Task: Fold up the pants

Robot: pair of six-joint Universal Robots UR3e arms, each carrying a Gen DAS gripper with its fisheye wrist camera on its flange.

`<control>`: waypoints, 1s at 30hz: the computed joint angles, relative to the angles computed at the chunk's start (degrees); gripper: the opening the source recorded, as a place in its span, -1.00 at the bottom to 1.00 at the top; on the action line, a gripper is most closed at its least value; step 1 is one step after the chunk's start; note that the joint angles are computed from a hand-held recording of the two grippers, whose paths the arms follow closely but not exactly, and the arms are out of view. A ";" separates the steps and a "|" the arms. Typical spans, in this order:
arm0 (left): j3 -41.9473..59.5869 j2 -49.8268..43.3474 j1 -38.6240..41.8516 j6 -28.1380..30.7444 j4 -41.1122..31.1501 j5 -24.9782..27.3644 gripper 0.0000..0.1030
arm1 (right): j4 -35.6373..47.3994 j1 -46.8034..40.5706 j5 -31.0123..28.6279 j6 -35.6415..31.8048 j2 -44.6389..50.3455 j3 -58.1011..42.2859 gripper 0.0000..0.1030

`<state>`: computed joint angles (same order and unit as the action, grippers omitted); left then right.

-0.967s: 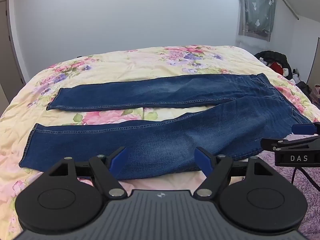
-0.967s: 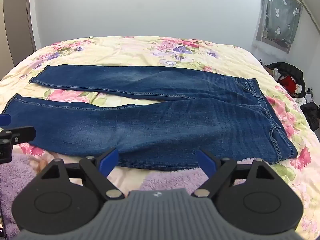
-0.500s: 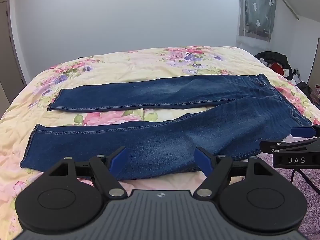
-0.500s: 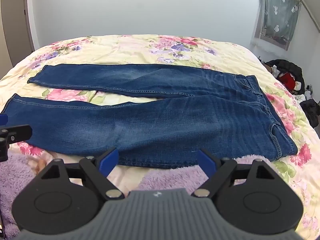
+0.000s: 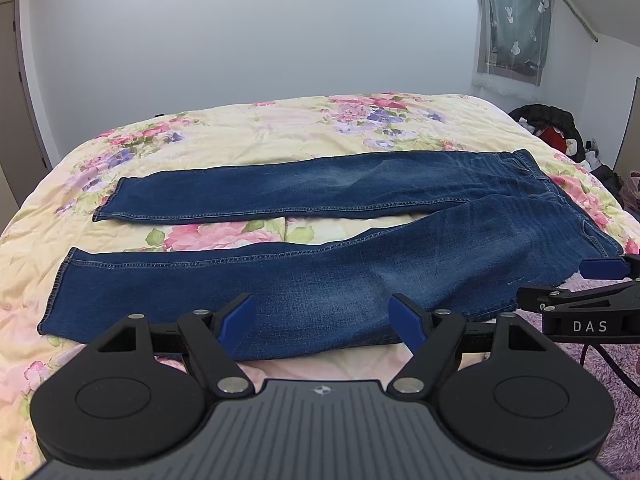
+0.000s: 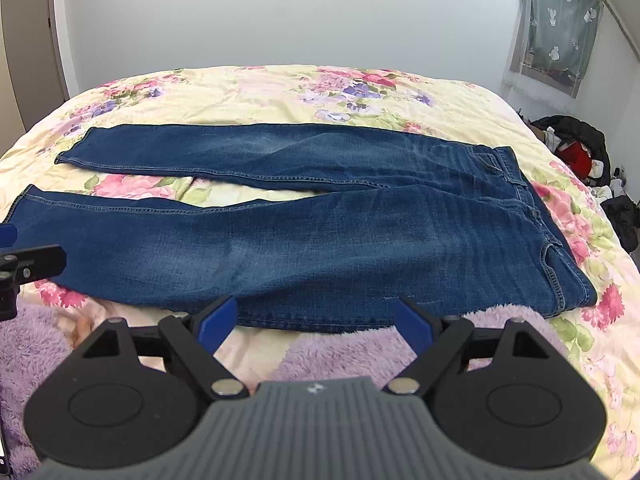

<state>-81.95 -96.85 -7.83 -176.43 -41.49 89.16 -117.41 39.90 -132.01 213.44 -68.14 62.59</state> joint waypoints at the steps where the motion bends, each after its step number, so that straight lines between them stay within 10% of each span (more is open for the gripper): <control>1: 0.07 -0.01 -0.03 -0.11 -0.05 0.01 0.73 | 0.12 0.19 -0.16 0.13 -0.12 0.09 0.60; 30: -1.23 -0.29 -0.28 -0.90 0.88 -0.91 0.73 | 0.62 -0.08 0.93 1.08 -0.68 0.40 0.59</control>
<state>-83.18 -97.13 -8.11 -177.33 -40.62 88.25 -116.79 39.82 -131.08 214.51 -68.82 62.98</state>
